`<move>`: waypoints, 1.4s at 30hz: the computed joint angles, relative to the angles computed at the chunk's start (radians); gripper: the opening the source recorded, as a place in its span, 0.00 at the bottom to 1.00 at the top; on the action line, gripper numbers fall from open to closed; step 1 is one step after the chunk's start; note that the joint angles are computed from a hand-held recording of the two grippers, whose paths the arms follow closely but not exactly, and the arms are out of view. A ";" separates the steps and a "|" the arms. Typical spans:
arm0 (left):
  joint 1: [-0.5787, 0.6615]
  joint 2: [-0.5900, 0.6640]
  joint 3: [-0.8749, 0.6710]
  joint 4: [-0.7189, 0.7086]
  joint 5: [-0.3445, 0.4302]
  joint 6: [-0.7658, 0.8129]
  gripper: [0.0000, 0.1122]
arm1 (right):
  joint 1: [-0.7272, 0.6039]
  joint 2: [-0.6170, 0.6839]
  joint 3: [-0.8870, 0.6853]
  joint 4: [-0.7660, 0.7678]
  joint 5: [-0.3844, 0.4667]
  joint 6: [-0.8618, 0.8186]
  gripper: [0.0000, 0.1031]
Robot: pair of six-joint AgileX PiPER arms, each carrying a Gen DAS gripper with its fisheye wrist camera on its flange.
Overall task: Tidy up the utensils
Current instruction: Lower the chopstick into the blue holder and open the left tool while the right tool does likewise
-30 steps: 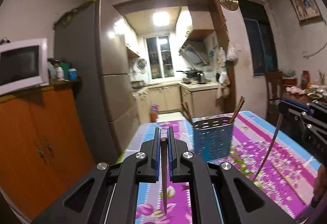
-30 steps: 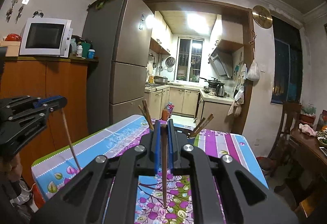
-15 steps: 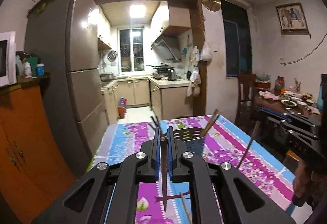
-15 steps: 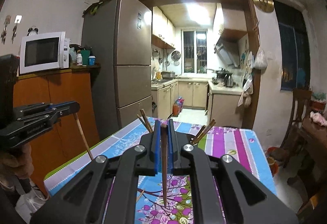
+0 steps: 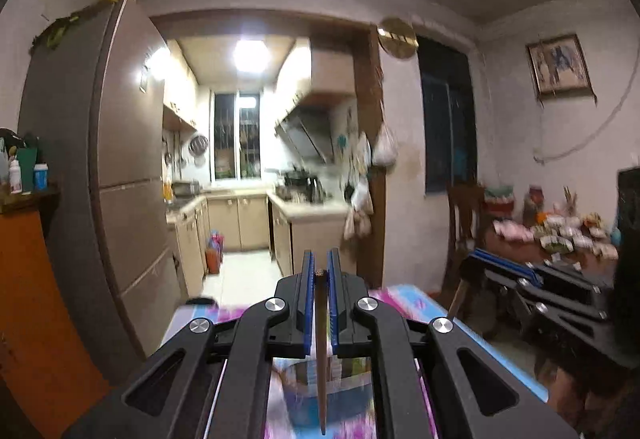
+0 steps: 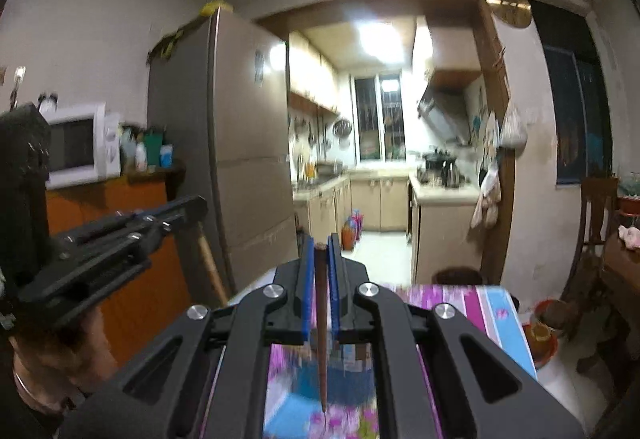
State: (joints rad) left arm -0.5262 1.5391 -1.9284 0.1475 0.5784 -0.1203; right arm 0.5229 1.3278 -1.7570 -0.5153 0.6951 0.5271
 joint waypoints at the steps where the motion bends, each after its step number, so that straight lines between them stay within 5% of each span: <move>1: 0.007 0.052 -0.075 -0.022 0.004 0.005 0.07 | -0.029 0.031 -0.040 0.013 -0.025 -0.013 0.05; 6: 0.015 0.277 -0.354 0.011 -0.005 -0.047 0.07 | -0.134 0.144 -0.129 0.049 -0.123 -0.015 0.05; 10: 0.040 0.372 -0.393 -0.010 -0.039 -0.063 0.07 | -0.184 0.207 -0.097 0.037 -0.208 0.034 0.05; 17: 0.073 0.373 -0.140 -0.052 -0.210 -0.045 0.07 | -0.195 0.270 0.022 -0.057 -0.283 0.161 0.05; 23: 0.081 0.370 -0.022 -0.026 -0.270 -0.071 0.07 | -0.192 0.280 0.104 -0.063 -0.301 0.218 0.05; 28: 0.082 0.337 0.033 0.009 -0.274 -0.086 0.07 | -0.175 0.276 0.097 -0.053 -0.263 0.188 0.06; 31: 0.092 0.311 0.025 -0.023 -0.252 -0.067 0.27 | -0.168 0.246 0.098 -0.103 -0.244 0.235 0.25; 34: 0.099 0.273 0.017 -0.033 -0.235 -0.046 0.29 | -0.165 0.195 0.110 -0.149 -0.234 0.258 0.26; 40: 0.109 0.070 0.162 0.148 -0.314 -0.193 0.29 | -0.183 -0.043 0.230 -0.151 -0.241 0.227 0.27; 42: 0.109 -0.041 0.272 0.311 -0.348 -0.346 0.30 | -0.188 -0.162 0.304 -0.153 -0.228 0.204 0.34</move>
